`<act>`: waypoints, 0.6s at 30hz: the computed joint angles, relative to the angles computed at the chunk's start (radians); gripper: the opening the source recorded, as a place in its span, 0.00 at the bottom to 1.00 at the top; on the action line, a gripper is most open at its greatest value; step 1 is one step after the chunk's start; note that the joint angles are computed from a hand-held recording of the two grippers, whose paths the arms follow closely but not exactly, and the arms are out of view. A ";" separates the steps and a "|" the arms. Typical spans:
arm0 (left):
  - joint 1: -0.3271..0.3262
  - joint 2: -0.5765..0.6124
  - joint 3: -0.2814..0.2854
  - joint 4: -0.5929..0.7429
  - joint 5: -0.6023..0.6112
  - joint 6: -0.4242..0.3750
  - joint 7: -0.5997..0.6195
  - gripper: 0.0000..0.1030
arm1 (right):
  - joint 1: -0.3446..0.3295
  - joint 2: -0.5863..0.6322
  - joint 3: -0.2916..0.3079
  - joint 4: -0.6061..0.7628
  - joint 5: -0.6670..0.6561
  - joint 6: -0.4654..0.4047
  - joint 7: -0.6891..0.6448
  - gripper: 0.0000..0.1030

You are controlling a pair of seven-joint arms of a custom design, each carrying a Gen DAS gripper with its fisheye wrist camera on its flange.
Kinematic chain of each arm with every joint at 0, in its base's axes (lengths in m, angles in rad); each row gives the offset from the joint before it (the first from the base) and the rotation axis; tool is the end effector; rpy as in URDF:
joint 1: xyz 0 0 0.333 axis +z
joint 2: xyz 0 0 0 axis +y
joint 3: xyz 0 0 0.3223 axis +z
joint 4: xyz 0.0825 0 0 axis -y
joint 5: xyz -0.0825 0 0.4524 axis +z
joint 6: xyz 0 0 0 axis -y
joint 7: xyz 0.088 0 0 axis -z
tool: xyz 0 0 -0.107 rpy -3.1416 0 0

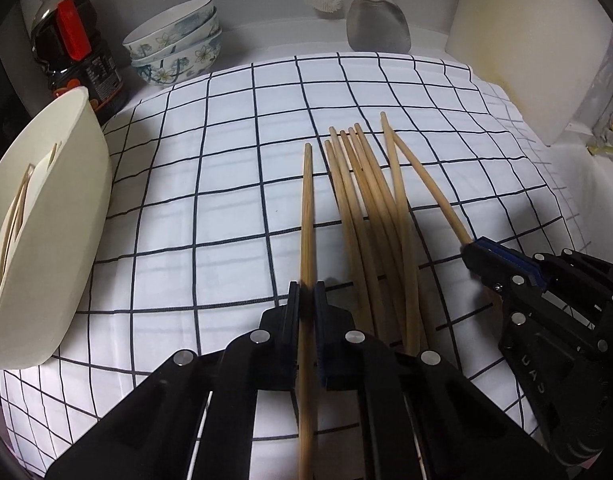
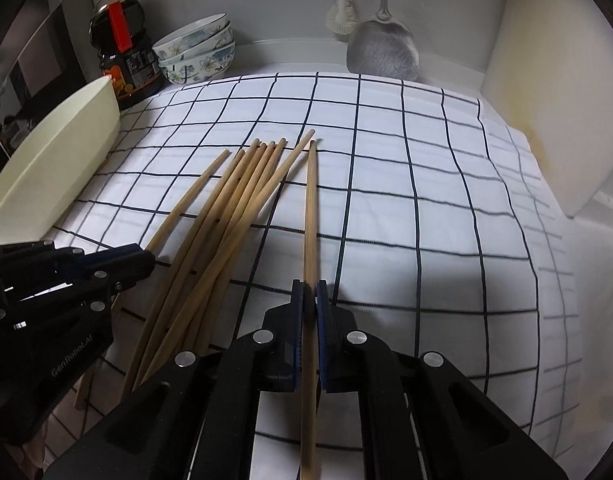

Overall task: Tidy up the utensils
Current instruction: 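Lower both tools onto the chopstick bundle and close on single chopsticks, then lift the held chopsticks with both tools and carry them over the basin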

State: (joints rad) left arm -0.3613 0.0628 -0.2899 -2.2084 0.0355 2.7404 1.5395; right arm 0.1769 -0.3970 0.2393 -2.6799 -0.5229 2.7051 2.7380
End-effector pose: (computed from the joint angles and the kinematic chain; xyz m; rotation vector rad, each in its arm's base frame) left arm 0.4995 -0.3813 0.3670 -1.2826 2.5680 -0.6209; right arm 0.4249 0.2000 0.3575 -1.5889 2.1923 -0.5589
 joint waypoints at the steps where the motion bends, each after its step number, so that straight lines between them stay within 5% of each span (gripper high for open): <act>1: 0.002 -0.004 0.000 -0.002 -0.011 -0.005 0.008 0.07 | 0.005 -0.006 -0.003 -0.006 0.009 0.006 0.003 0.06; 18: 0.018 -0.196 0.034 -0.082 -0.177 -0.046 0.097 0.07 | 0.046 -0.226 0.018 -0.077 0.105 -0.115 -0.006 0.06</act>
State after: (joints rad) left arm -0.3434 -0.1329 -0.2562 -2.2899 -0.1412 2.6940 1.6363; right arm 0.2228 -0.6226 0.2570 -2.7569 -0.4180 2.5901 2.7318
